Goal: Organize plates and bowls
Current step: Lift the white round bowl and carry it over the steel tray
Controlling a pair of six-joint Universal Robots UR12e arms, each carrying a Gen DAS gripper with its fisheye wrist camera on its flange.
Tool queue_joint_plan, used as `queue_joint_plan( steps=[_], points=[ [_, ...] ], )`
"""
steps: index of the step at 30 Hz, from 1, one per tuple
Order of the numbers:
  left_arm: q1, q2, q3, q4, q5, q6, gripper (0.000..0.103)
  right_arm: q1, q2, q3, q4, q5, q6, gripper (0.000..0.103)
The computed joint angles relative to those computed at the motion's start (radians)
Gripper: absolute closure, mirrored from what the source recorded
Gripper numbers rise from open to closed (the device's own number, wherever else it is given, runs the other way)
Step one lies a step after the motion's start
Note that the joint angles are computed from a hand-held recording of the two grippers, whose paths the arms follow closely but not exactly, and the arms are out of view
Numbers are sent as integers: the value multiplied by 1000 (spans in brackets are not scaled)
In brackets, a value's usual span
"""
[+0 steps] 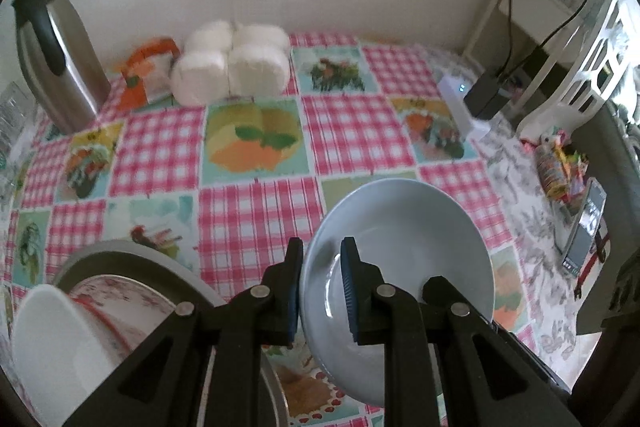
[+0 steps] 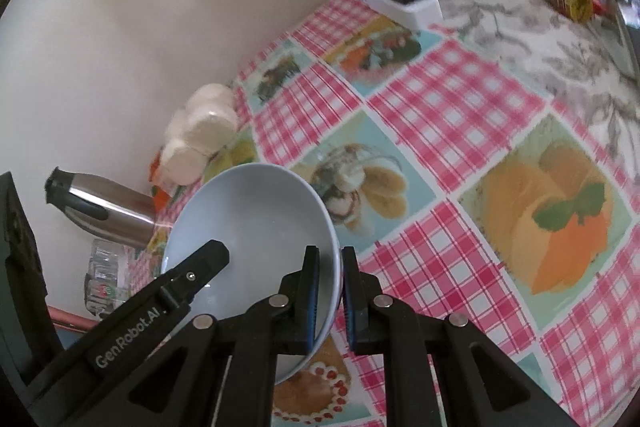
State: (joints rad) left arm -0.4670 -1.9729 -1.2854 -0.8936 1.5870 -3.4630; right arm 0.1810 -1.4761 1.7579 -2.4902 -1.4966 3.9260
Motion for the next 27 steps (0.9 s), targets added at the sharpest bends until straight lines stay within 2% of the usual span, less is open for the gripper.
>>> queue_joint_plan(
  steps=[7,15,19,27],
  points=[
    [16,67,-70,111,27,-40,84,26,-8,-33,-44,-5,-35,89],
    [44,159,-174,228,83,-89,84,84,6,-94,-65,-18,-115,89],
    [55,204,-223,270,137,-105,83,118,18,-128,-70,-20,-157,89],
    [92,284,-320,318,173,-182,83,174,48,-180,-64,4,-223,89]
  ],
)
